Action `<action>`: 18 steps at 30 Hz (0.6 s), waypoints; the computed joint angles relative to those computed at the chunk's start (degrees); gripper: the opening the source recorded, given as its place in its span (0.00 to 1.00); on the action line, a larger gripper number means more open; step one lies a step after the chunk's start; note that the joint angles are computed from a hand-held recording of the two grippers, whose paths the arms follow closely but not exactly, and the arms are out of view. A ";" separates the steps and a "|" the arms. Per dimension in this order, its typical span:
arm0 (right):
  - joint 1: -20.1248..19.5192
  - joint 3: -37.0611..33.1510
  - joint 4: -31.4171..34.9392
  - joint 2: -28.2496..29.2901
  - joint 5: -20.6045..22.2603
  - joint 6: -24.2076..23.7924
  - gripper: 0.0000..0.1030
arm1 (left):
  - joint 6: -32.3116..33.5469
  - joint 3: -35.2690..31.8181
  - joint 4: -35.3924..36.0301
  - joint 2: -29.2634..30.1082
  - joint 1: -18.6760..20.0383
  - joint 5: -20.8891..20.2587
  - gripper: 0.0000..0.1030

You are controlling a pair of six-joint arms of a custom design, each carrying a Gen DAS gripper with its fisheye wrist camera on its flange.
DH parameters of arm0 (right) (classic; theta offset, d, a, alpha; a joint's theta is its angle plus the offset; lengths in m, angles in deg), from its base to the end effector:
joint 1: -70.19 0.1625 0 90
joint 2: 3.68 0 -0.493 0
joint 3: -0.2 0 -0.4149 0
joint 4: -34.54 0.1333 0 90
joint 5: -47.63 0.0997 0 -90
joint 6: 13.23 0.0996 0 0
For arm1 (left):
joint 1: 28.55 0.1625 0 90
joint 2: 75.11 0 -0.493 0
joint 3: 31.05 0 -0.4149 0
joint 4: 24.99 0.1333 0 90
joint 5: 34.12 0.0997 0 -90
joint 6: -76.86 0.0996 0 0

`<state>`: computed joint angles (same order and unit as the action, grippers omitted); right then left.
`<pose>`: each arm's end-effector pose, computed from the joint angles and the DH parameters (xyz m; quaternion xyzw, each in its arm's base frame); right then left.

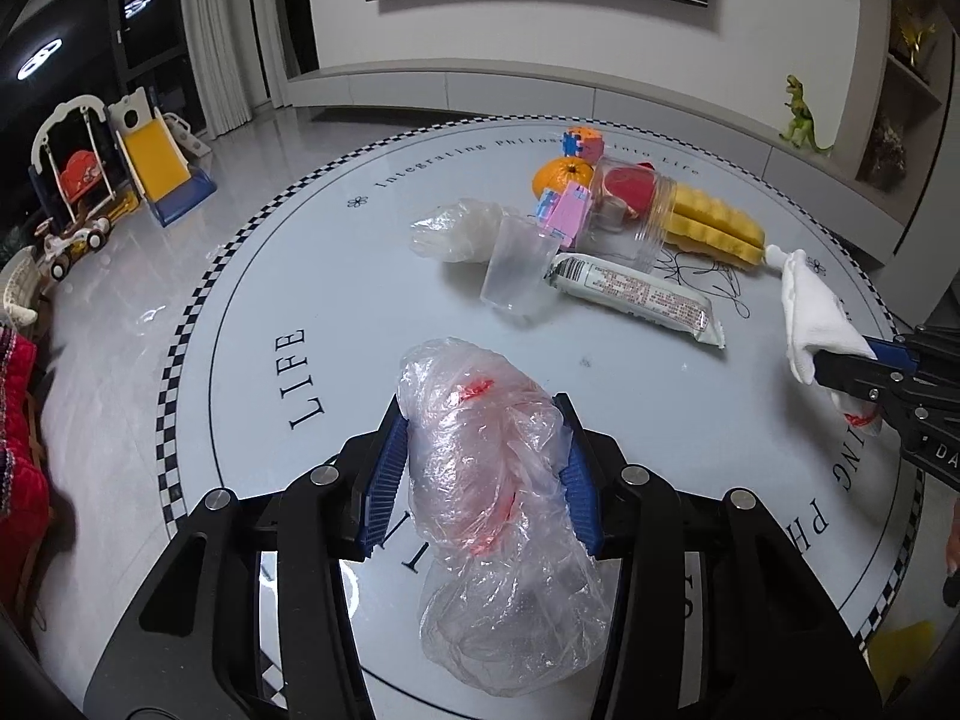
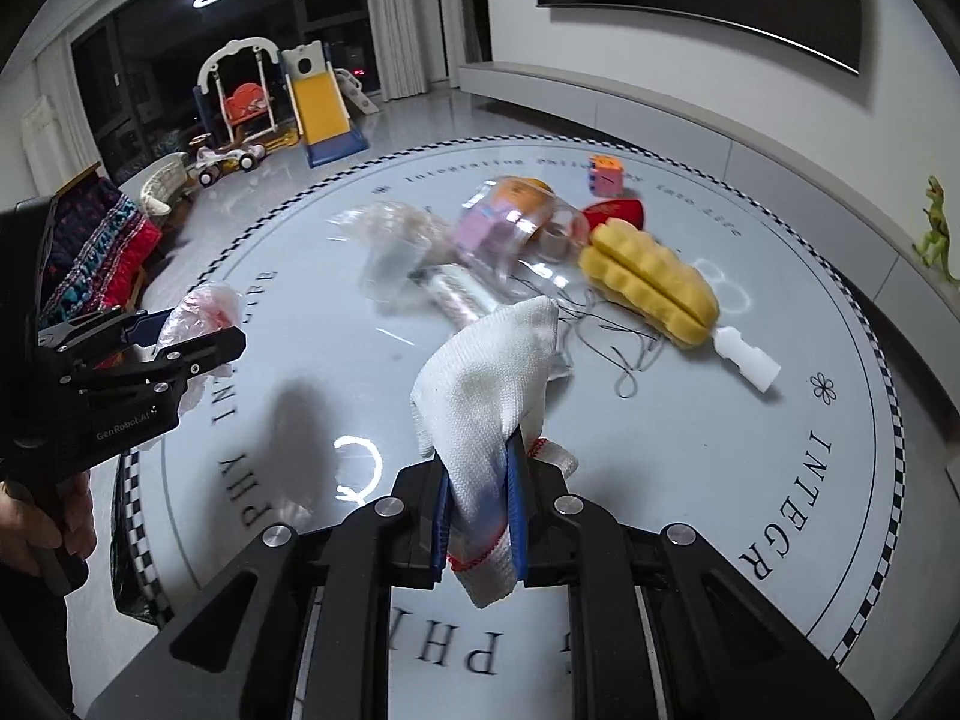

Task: Collect trash
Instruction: 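Carry plastic bag and white glove to the trash bag and release both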

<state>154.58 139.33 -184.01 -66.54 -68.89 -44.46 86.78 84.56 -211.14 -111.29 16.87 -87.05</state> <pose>0.0439 -0.4614 0.2225 0.0952 -0.8744 0.3418 0.3309 -0.2781 -0.5576 -0.0018 0.3884 0.8551 -0.2253 0.2592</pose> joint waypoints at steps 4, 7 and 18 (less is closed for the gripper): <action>2.48 0.18 -0.61 1.45 -0.16 0.27 0.16 | 0.34 3.29 -2.59 -2.29 -0.34 0.70 0.45; 4.57 0.08 -0.78 3.00 -0.53 0.30 0.16 | 0.07 5.75 -4.32 -4.14 -0.21 1.64 0.45; 11.77 -1.34 0.11 10.26 -0.10 0.44 0.16 | -1.73 14.32 -9.52 -10.76 1.60 6.32 0.46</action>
<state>166.35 137.99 -183.90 -56.28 -68.99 -44.02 85.05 98.88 -220.65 -122.05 18.48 -80.73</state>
